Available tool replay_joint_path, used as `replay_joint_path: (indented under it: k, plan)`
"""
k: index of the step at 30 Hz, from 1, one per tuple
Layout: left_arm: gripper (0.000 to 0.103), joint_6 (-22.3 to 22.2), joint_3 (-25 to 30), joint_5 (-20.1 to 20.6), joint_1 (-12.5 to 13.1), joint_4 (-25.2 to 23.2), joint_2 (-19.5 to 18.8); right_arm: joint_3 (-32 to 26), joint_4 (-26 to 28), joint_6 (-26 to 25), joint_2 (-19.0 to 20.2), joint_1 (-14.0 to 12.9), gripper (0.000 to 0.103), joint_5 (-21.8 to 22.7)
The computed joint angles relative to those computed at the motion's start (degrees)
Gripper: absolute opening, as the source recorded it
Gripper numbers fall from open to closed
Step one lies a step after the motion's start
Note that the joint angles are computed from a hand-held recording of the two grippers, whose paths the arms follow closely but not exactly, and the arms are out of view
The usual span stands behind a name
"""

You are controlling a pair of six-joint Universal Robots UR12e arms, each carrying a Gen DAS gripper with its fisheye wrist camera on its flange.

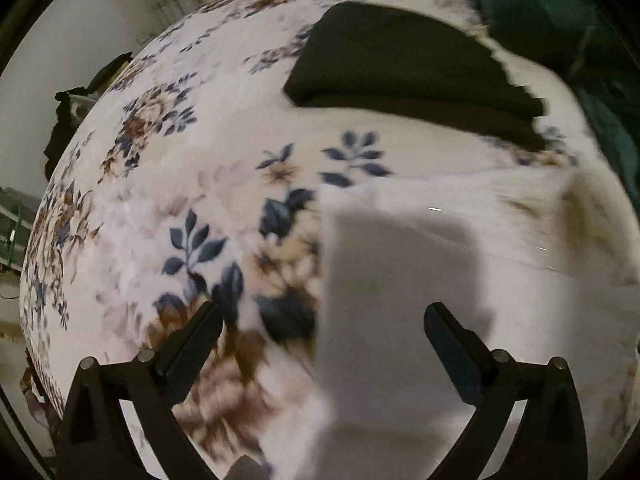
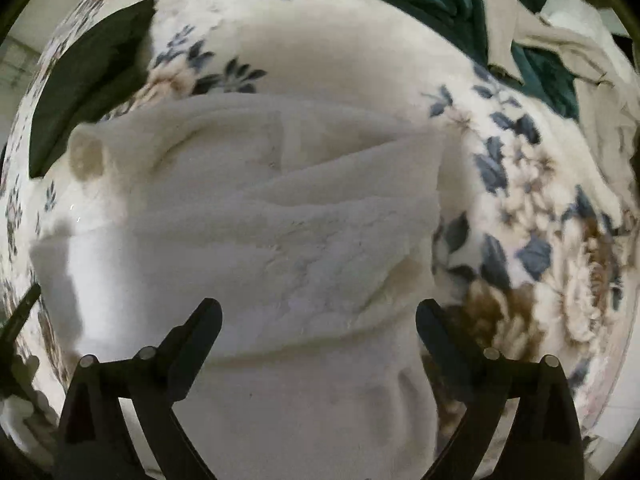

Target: Fold small clothes

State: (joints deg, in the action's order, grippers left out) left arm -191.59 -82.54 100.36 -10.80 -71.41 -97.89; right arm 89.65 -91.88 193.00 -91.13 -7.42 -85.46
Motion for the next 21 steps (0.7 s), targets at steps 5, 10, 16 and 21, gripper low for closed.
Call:
replay_joint_path:
  k: [5,10,16,21]
  plan:
    - [0.103,-0.68,1.25,0.82,-4.40,-1.55,2.15,-1.20,2.37,-4.39,-2.98,-3.42,0.099,6.01]
    - [0.103,-5.95,-0.29,0.54,-12.10,-9.00,5.02,-1.05,12.23,-15.30,-6.05,-9.31,0.090,15.31]
    - [0.103,-14.80,-2.26,-7.85,-21.64,-19.14,4.87,0.98,26.56,-32.65,-9.34,-18.19,0.060,16.78]
    - [0.103,-12.24,-1.75,-8.14,-27.49,-21.74,0.94,2.67,30.86,-39.16,-9.48,-22.94,0.060,17.08]
